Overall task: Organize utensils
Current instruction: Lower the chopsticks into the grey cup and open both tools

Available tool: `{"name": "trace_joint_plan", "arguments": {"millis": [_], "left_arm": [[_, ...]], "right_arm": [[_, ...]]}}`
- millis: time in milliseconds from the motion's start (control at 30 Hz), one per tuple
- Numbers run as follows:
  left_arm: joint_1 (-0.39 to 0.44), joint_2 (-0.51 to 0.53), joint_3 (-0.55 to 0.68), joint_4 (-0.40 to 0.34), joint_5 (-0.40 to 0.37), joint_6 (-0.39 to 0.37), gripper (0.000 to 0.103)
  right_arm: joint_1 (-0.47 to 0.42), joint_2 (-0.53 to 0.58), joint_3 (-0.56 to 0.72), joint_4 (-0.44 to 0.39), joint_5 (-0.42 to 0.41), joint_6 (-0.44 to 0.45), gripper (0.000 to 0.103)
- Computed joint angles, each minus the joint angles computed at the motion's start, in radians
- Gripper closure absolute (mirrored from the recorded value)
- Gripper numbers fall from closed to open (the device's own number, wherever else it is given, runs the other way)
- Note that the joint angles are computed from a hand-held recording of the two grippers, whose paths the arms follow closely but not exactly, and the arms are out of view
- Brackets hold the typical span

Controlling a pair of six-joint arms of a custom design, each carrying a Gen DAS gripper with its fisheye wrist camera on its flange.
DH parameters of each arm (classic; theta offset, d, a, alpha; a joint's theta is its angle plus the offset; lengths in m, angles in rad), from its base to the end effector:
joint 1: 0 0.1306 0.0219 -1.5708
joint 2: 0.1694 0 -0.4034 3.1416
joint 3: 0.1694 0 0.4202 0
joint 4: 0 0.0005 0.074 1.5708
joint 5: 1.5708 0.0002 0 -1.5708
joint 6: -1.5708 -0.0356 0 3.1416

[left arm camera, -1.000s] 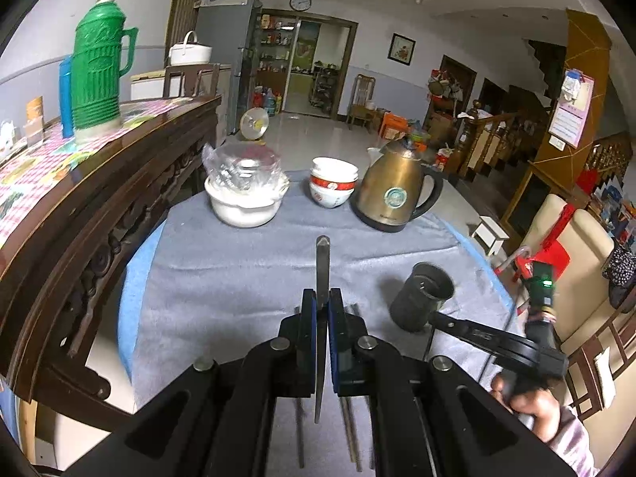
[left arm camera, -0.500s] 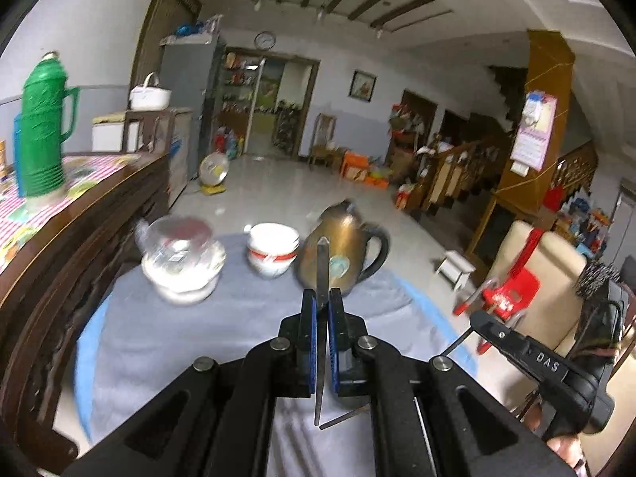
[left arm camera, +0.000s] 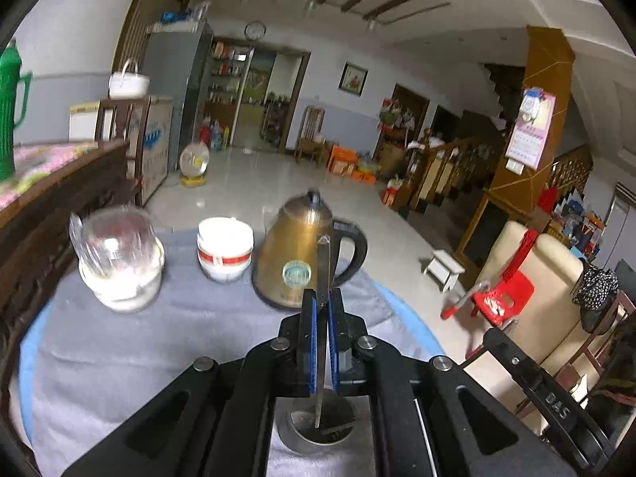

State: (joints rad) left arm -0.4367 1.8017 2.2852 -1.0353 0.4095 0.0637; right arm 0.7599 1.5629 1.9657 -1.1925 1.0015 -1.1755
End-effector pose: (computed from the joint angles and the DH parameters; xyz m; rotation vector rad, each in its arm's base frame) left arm 0.5754 -0.2848 0.6414 0.6419 2.0604 -0.7279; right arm 0.4116 0.3491 0.6271 0.8177 1.7857 0.0549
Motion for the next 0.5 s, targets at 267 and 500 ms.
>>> {"name": "trace_joint_plan", "arguments": {"millis": [267,500], "left_arm": [[-0.017,0.039,0.009,-0.131,-0.063,-0.087,0.097],[0.038,-0.030,-0.076,-0.151,-0.009,-0.158,0.056]], "right_arm": [[-0.018,-0.017,-0.071,-0.012,-0.143,-0.062,0.093],[-0.005,-0.068,-0.140,0.070,-0.237,-0.094,0.072]]}}
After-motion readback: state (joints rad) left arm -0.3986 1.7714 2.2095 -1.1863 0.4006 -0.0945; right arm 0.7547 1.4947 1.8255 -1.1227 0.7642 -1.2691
